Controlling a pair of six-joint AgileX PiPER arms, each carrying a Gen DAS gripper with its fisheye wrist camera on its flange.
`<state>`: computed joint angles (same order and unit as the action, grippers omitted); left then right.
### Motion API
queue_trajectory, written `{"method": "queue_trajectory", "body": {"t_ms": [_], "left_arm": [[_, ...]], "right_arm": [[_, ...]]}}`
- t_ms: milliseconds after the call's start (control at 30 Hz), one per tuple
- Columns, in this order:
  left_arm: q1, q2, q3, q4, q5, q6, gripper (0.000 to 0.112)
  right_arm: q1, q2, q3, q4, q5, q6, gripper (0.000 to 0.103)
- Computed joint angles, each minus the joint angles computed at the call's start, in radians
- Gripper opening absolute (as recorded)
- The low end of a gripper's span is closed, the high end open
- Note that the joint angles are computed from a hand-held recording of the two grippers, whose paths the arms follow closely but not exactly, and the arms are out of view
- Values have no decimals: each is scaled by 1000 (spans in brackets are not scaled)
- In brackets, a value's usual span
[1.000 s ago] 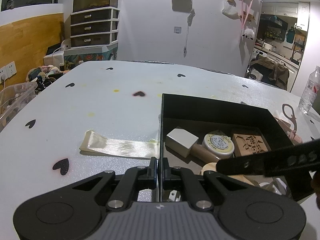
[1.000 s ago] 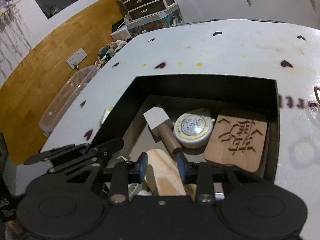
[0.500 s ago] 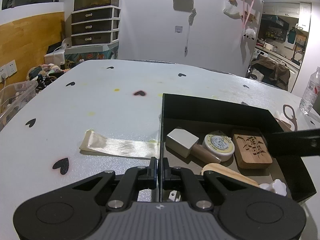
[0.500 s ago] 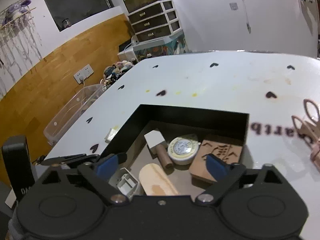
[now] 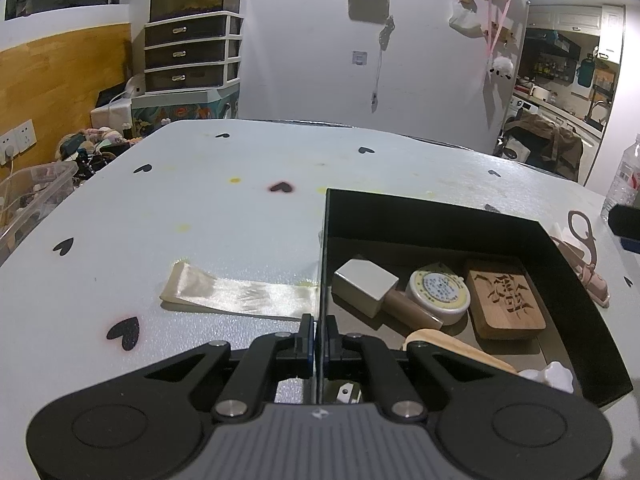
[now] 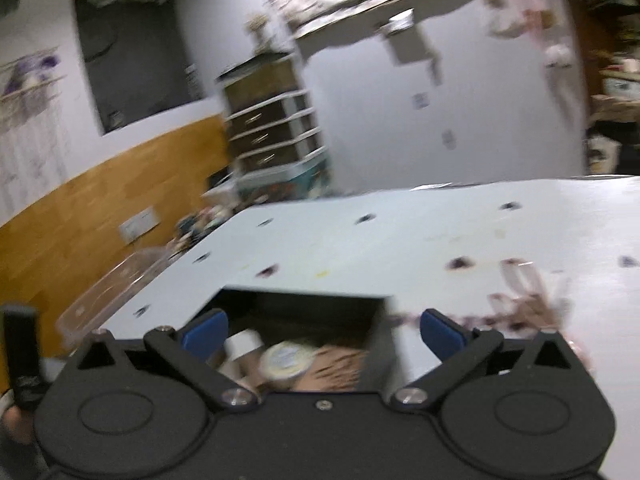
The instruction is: Organize rigid objects
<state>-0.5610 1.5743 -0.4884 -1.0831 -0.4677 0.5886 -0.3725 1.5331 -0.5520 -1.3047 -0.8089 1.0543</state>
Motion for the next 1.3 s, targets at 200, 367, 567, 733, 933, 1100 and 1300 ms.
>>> {"method": "queue_trajectory", "body": {"t_ms": [200,367,567,733,933,1100,1300], "left_arm": [[-12,1,-9,-43,-6,36,4],[-15,5,-14,-55,-7,45,4],[-18,6,-18,-70,-6,57,4],[-18,5,-18,-69,-6,56,4],[-14,8,-19,-64,-2,49,4],[-10,13,-21,-54,0,42,4],[-7,16,-21,-48,1,36,4]], "right_arm": [[49,43,-31,281,292,-213,103],[20,149,-89,400,363,-248,94],[6,253,-159,278,391,-18,81],[52,298,-186,405,392,-93,80],[138,329,-208,743,434,-430,74],[165,347,-228,881,441,-567,67],[144,351,-207,874,391,-614,51]]}}
